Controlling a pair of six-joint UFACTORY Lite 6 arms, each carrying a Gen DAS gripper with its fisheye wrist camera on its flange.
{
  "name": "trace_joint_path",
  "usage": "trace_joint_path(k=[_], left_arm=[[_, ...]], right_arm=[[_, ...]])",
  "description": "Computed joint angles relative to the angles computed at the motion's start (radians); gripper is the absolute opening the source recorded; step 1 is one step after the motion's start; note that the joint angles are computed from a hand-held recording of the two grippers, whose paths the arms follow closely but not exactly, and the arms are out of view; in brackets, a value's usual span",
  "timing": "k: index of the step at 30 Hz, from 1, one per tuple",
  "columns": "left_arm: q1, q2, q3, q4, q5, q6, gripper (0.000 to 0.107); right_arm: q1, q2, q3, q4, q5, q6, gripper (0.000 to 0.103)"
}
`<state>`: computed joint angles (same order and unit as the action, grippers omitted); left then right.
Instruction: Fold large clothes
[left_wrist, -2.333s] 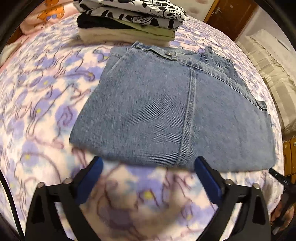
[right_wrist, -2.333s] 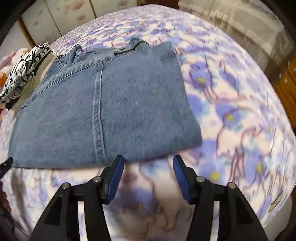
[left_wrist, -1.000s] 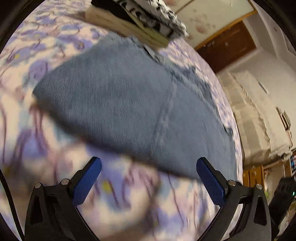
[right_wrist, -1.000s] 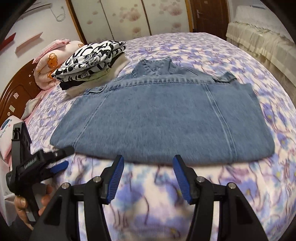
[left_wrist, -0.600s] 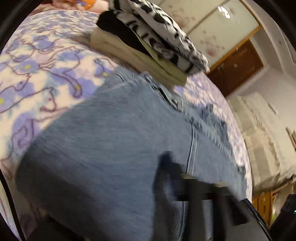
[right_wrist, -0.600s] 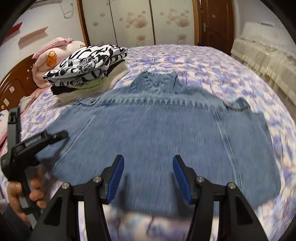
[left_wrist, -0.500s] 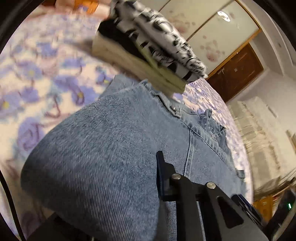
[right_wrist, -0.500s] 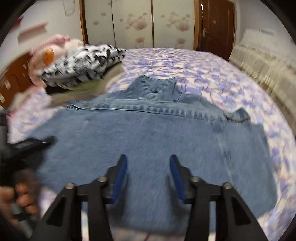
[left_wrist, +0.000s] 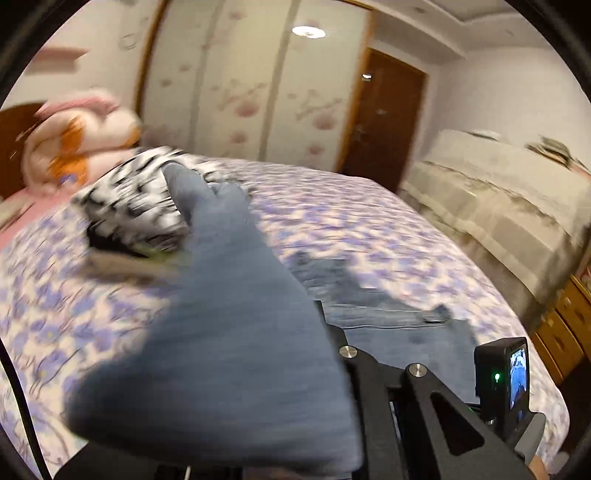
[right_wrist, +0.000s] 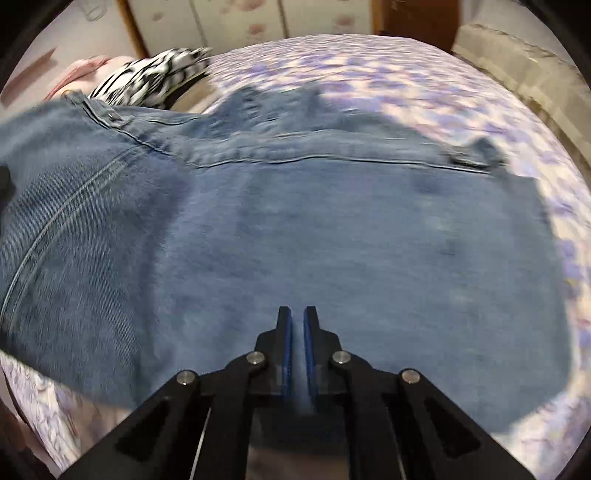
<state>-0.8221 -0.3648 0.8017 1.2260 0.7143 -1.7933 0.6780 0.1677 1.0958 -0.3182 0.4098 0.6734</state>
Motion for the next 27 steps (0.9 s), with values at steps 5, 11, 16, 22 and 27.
trace_joint_path(k=[5, 11, 16, 22, 27], left_arm=[[-0.154, 0.37, 0.353, 0.015, 0.012, -0.022, 0.009], [-0.246, 0.858, 0.783, -0.08, -0.02, 0.139, 0.01], [-0.228, 1.221, 1.122, -0.508, -0.015, 0.591, 0.026], [-0.225, 0.926, 0.83, -0.529, -0.138, 0.536, 0.079], [-0.235, 0.601, 0.464, -0.441, -0.201, 0.28, 0.079]], right_arm=[[-0.198, -0.366, -0.25, 0.013, 0.068, -0.143, 0.007], [-0.627, -0.615, -0.434, 0.317, 0.099, -0.613, 0.007], [-0.855, -0.584, -0.481, 0.659, 0.169, -1.008, 0.007], [-0.966, -0.592, -0.472, 0.968, 0.298, -1.293, 0.033], [-1.068, -0.574, -0.414, 1.149, 0.449, -1.413, 0.033]])
